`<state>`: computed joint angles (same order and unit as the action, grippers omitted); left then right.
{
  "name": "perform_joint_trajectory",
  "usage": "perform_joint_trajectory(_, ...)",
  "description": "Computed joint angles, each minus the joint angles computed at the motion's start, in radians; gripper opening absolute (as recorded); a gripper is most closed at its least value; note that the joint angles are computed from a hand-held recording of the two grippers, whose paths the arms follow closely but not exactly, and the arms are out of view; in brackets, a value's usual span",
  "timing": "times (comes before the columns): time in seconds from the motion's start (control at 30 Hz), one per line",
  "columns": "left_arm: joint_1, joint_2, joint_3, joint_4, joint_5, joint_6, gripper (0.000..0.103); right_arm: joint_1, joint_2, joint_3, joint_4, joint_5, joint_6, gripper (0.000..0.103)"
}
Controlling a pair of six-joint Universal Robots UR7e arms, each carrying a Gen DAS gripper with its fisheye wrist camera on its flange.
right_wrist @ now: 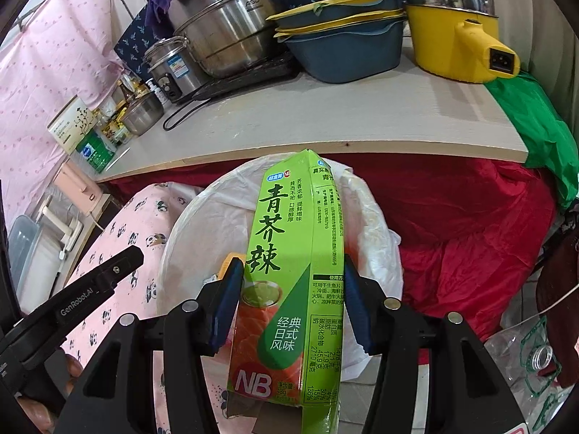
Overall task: Collect trash
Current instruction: 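Open the left tool to drop the cup while the right tool drops the carton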
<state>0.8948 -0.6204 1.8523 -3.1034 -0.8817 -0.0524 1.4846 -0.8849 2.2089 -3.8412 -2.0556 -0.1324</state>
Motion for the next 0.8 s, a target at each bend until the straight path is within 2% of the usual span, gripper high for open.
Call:
perform_joint_trajectory(0.47,0.020,-0.019,0.030,-0.023,0.055,-0.003,0.035,0.032,0.071,-0.123,0.118,-0.009,-0.034,0.052)
perform_joint_trajectory(0.53,0.022,-0.020,0.034,-0.026,0.061,-0.005,0.037,0.034,0.078,-0.141,0.138,-0.009,-0.038,0.052)
perform_joint_trajectory(0.7,0.019,-0.027,0.051,-0.052,0.082,-0.006,0.050,0.052,0.092,-0.163,0.136,-0.031,-0.047,0.054)
perform_joint_trajectory(0.8,0.015,-0.033,0.062,-0.063,0.090,-0.007,0.051,0.061,0.089,-0.162,0.126,-0.038,-0.055,0.054)
